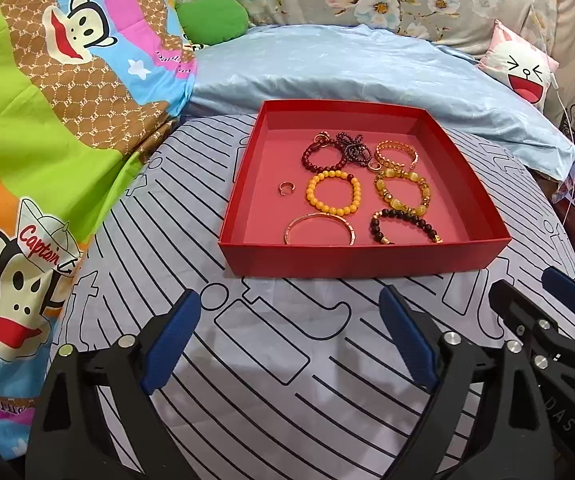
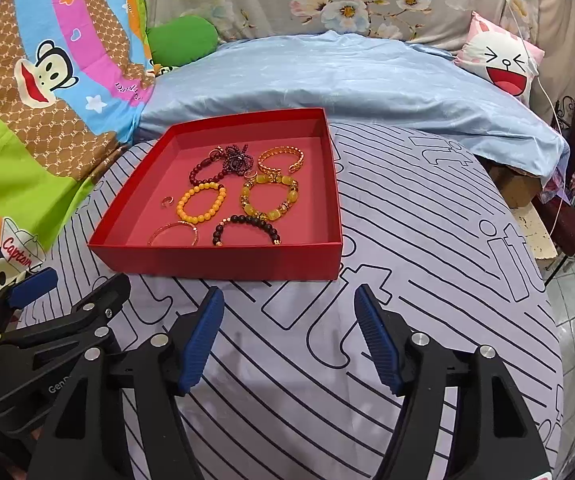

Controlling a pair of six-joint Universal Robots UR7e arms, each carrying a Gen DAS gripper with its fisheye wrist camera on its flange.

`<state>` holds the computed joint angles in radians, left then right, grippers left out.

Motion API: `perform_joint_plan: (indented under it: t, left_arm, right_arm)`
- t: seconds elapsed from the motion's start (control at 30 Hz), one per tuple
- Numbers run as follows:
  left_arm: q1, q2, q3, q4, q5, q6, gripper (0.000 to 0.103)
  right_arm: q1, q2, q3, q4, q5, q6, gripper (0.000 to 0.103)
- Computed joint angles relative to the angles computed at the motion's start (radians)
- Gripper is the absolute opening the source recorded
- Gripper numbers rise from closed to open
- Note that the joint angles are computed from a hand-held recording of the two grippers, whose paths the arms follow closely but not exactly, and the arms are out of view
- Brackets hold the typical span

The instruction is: Organize jewelry

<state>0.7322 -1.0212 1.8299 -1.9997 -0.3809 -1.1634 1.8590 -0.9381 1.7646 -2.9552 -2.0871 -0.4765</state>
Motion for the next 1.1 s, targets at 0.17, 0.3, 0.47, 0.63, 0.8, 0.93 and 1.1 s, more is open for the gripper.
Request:
perform_joint_plan:
  t: [0.17, 0.3, 0.47, 0.63, 0.8, 0.93, 1.1]
  left_arm:
    - [0.000, 0.000, 0.000, 0.010, -0.004, -0.007, 0.088]
    - [0.002, 0.000, -0.003, 0.026, -0.005, -0.021, 0.088]
    - [0.007, -0.003, 0.002, 0.004, -0.014, -0.012, 0.088]
    - [0.012, -0.005, 0.002, 0.015, -0.016, -0.029, 0.088]
    - [0.016, -0.006, 0.009, -0.024, -0.024, -0.003, 0.090]
    - [0.019, -0.006, 0.008, -0.021, -0.034, -0.011, 0.090]
    - [0.022, -0.005, 0.005, -0.004, -0.036, -0.019, 0.090]
  right_arm:
    - [0.005, 0.004, 0.012, -0.049, -0.020, -0.027, 0.069]
    - [0.008, 0.010, 0.013, -0.078, -0.038, -0.038, 0.079]
    - [0.004, 0.008, 0.011, -0.072, -0.036, -0.033, 0.085]
    - [-0.004, 0.003, 0.010, -0.045, -0.019, -0.001, 0.096]
    - [-0.008, 0.002, 0.015, -0.059, -0.003, 0.006, 0.097]
    - [-0.007, 0.004, 0.012, -0.048, -0.009, 0.017, 0.097]
    - [-0.008, 0.006, 0.012, -0.040, -0.014, 0.027, 0.097]
